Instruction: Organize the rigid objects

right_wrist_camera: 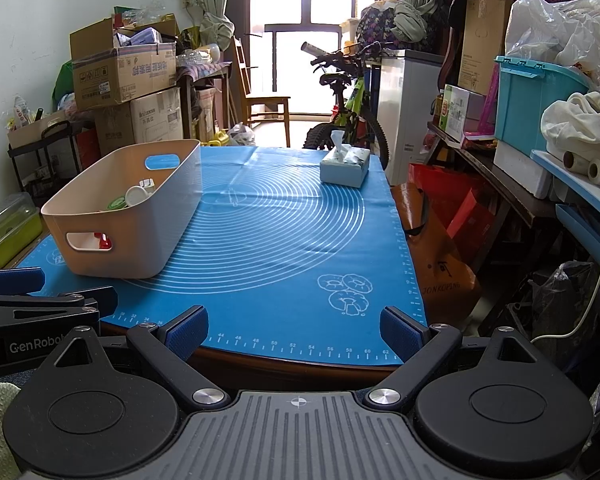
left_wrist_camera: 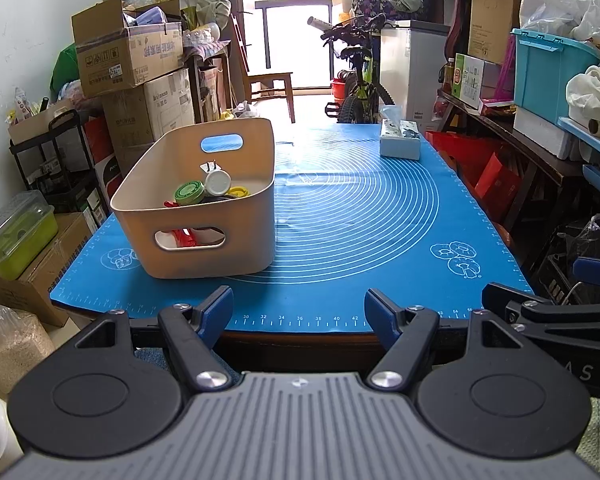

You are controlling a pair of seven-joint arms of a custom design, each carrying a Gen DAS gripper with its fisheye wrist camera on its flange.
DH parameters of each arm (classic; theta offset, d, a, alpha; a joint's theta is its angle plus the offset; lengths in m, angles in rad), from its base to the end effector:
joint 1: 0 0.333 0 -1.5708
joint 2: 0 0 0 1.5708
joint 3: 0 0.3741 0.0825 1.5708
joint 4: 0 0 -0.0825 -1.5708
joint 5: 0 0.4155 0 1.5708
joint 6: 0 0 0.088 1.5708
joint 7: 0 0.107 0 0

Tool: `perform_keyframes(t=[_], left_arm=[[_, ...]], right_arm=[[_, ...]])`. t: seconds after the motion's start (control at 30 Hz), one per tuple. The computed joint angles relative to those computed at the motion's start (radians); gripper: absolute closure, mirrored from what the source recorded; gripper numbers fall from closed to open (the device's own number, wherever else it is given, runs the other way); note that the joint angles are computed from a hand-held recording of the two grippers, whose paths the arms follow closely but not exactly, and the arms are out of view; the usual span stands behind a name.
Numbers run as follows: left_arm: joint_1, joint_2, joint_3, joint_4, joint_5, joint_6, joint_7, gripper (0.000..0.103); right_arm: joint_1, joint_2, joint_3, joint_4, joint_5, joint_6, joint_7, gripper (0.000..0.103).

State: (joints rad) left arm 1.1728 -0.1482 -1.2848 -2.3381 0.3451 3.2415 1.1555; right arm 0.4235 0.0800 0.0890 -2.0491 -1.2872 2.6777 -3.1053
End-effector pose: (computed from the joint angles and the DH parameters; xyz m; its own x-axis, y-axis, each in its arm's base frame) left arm 0.5572 -0.1180 0.4944 -0.0935 -0.9935 -0.0642 -0.5823 0.1069 -0.8059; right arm 0.5328 0.3323 0.4853 -0.0466 -0.9989 -0.0110 -0.5818 0.0361 -0.8126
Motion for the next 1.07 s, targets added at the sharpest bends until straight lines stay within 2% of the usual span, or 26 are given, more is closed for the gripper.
perform_keyframes(t=[1.07], left_arm=[[0.0,-0.001,-0.001,-0.002,-0.006,0.003,0.004,0.03]], right_arm=[[-0.005,0.0,-0.003,-0.002,0.0,0.006,-0.001,0.01]])
